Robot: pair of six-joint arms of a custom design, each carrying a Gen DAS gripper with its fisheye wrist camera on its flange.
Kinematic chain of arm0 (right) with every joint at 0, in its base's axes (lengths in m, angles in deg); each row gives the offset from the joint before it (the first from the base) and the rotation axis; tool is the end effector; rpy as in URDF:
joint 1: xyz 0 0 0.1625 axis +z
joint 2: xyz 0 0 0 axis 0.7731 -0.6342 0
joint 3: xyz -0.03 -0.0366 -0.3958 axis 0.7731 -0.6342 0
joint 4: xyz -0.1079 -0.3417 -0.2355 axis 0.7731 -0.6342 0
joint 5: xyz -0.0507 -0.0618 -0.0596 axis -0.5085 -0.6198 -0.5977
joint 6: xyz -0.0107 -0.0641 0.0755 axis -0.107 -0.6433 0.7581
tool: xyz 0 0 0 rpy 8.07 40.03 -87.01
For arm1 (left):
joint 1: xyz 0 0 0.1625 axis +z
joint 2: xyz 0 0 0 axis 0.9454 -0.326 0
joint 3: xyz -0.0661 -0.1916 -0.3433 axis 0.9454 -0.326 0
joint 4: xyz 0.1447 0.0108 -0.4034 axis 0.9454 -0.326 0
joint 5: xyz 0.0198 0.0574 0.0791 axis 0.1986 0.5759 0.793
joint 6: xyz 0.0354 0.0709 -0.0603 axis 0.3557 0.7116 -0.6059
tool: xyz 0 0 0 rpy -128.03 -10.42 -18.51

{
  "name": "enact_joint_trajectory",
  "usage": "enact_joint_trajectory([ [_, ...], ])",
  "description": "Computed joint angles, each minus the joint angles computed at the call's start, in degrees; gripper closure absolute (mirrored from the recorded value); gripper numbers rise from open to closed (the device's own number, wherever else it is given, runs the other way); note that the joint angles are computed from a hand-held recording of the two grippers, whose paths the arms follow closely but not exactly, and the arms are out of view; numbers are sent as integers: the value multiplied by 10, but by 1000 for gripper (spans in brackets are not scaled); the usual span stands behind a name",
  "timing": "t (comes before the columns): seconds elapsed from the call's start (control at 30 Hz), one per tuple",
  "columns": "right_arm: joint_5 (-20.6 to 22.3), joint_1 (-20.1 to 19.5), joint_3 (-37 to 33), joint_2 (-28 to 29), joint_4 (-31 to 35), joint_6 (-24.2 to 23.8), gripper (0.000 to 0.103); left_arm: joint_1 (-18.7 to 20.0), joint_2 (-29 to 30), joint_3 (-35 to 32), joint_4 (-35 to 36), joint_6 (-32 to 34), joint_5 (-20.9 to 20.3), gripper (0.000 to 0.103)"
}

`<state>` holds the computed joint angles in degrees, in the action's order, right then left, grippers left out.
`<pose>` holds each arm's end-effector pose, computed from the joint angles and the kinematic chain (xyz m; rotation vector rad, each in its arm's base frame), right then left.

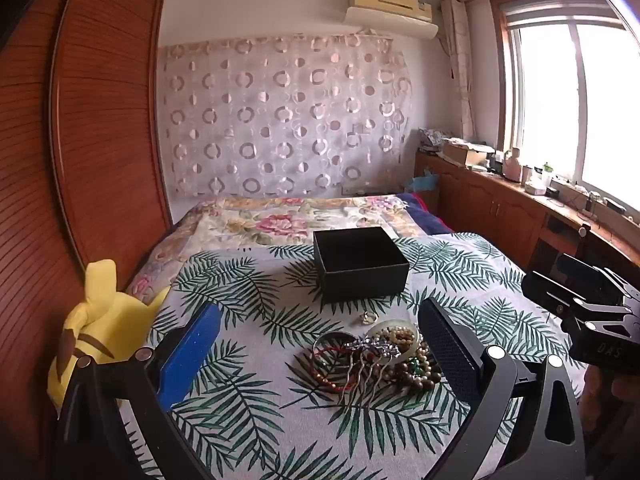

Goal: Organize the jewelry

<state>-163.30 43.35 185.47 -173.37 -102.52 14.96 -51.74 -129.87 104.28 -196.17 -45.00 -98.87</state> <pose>0.1578 -0.4038 0.2826 0.9692 -2.3512 1.2011 -0.2542 -0.3318 0.1059 0.4517 2.0001 -1.3017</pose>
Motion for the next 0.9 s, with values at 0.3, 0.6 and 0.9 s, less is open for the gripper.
enact_joint_trajectory([
  [0.3,4,0,1,-1,-1,-2,2,2,2,1,-15,8,-1,7],
  [0.6,5,-1,2,0,-4,0,2,3,10,-4,-16,9,1,7],
  [0.9,5,-1,3,0,-5,0,2,-1,5,2,-18,6,3,7],
])
